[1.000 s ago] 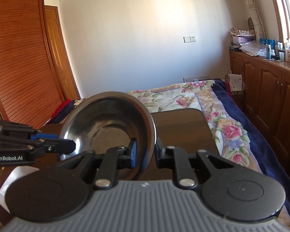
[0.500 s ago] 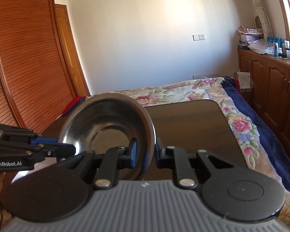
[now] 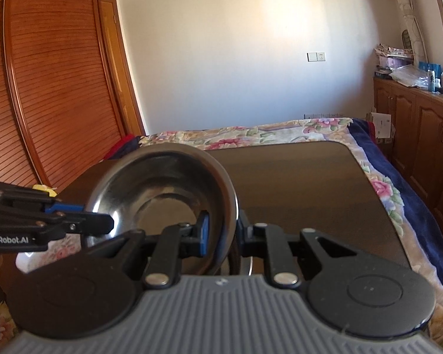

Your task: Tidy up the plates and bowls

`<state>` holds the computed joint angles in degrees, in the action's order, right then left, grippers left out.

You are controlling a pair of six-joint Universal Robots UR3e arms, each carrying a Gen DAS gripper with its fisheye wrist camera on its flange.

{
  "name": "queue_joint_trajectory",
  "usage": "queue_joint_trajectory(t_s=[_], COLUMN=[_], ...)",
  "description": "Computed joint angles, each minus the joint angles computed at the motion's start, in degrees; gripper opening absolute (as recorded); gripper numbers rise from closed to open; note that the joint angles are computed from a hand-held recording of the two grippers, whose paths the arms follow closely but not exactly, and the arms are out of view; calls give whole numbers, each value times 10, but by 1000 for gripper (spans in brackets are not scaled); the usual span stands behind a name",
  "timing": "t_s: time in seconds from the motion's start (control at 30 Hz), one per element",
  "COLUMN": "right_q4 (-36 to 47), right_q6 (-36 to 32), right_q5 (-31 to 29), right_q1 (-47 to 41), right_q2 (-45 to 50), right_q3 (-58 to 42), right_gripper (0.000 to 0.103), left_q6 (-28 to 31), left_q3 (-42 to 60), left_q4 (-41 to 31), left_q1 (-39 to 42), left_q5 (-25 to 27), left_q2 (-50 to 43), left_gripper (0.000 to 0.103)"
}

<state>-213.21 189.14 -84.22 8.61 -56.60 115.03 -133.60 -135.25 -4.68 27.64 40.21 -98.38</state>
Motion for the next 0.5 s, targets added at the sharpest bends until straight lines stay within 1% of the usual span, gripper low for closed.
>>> queue_joint_trajectory(t_s=[0.2,0.3,0.5], right_q4=[-13,-24,-36], right_q6=[12,10,9], right_q5=[2,-10,-32], right_q1=[6,16,33], right_q2=[12,22,47], right_q3=[1,-1,-13], right_gripper=[21,21,21], left_q6=[-3,1,4], left_q3=[-18,-26,-34], left_q4=[40,61,75], left_q1=[2,4,5], left_q5=[10,14,18], left_q2=[-18,-24,-27], left_gripper=[18,18,19])
